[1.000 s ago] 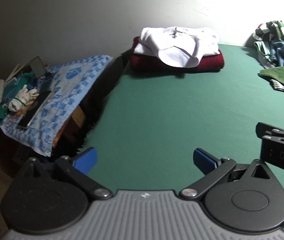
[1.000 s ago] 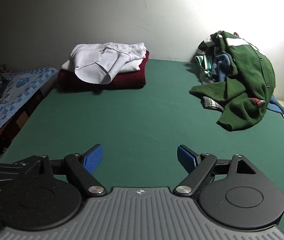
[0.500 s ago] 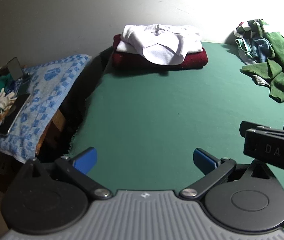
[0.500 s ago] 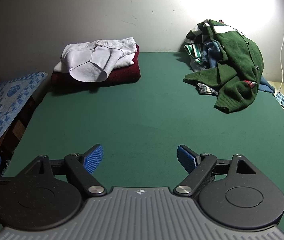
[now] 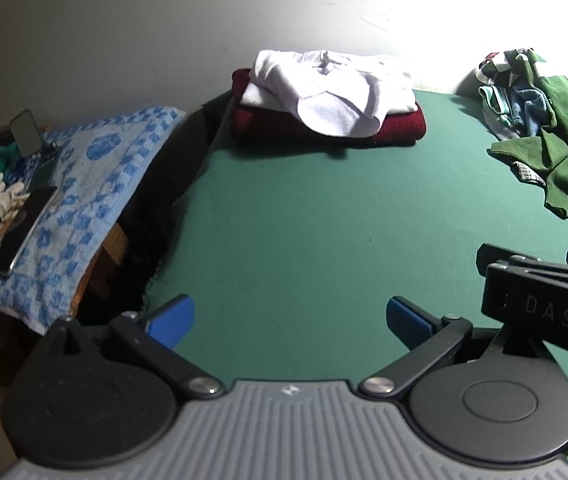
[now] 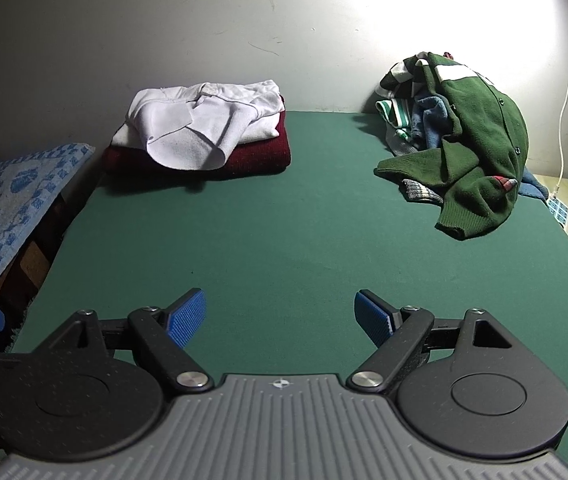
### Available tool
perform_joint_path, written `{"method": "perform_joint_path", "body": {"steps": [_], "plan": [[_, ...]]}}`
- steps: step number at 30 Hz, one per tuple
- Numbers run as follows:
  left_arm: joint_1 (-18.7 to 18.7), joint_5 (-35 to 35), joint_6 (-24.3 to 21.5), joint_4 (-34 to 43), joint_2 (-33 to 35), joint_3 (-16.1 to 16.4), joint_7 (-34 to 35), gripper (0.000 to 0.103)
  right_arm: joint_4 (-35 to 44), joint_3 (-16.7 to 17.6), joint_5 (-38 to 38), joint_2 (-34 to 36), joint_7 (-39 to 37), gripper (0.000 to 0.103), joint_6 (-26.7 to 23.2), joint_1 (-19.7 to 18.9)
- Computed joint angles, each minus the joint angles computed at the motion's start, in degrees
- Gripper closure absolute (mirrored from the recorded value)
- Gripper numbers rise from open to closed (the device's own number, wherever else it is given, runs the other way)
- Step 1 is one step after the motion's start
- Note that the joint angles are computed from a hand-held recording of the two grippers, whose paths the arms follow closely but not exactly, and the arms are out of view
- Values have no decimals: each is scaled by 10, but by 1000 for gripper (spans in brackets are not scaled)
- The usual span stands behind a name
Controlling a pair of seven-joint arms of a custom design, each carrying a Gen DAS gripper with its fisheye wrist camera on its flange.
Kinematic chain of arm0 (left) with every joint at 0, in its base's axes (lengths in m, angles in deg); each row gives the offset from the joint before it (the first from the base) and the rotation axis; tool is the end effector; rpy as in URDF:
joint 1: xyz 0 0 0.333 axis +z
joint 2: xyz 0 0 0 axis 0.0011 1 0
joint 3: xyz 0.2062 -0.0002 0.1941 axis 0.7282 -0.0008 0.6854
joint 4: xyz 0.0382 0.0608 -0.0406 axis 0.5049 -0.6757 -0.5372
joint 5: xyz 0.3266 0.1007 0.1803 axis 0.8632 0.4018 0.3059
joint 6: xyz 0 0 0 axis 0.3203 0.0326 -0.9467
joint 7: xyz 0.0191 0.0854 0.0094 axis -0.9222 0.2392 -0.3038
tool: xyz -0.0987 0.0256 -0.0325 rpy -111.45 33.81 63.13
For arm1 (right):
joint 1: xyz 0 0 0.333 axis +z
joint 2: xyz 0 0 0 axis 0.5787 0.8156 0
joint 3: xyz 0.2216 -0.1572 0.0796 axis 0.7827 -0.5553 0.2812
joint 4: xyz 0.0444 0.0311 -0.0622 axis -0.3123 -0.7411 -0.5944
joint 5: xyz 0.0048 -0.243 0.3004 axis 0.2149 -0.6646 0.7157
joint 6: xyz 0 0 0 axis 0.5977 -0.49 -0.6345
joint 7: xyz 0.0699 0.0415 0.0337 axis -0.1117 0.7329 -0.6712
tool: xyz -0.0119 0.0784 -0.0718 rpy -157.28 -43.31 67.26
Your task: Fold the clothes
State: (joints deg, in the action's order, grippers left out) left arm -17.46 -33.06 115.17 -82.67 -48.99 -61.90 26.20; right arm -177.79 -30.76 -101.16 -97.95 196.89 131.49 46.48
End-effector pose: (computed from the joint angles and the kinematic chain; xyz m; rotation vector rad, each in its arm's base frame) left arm 0.4922 -0.3180 0.5151 -1.4501 2.1694 -0.7799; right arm 0.4444 0.1515 0.5121 -1.3902 2.1366 -0.9410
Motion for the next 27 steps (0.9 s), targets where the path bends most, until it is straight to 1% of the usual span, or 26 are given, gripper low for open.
{"method": "perform_joint_path", "body": {"steps": [4,7,14,27], "plan": [[0,-5,-2,10,10,-1,7,1,5,2,-8,5,-3,19,-5,-2],[0,-12,-5,15,14,-2,10,1,5,-3,-3,7,-6,19,-1,0],[-1,50,4,13,13,-6,-34,1,-1,-5,-3,1,-5,19,6,-4],[-4,81,-10,17,6,-7,-64,1,-21,-5,-9,-22,7,19,16,-15]]}}
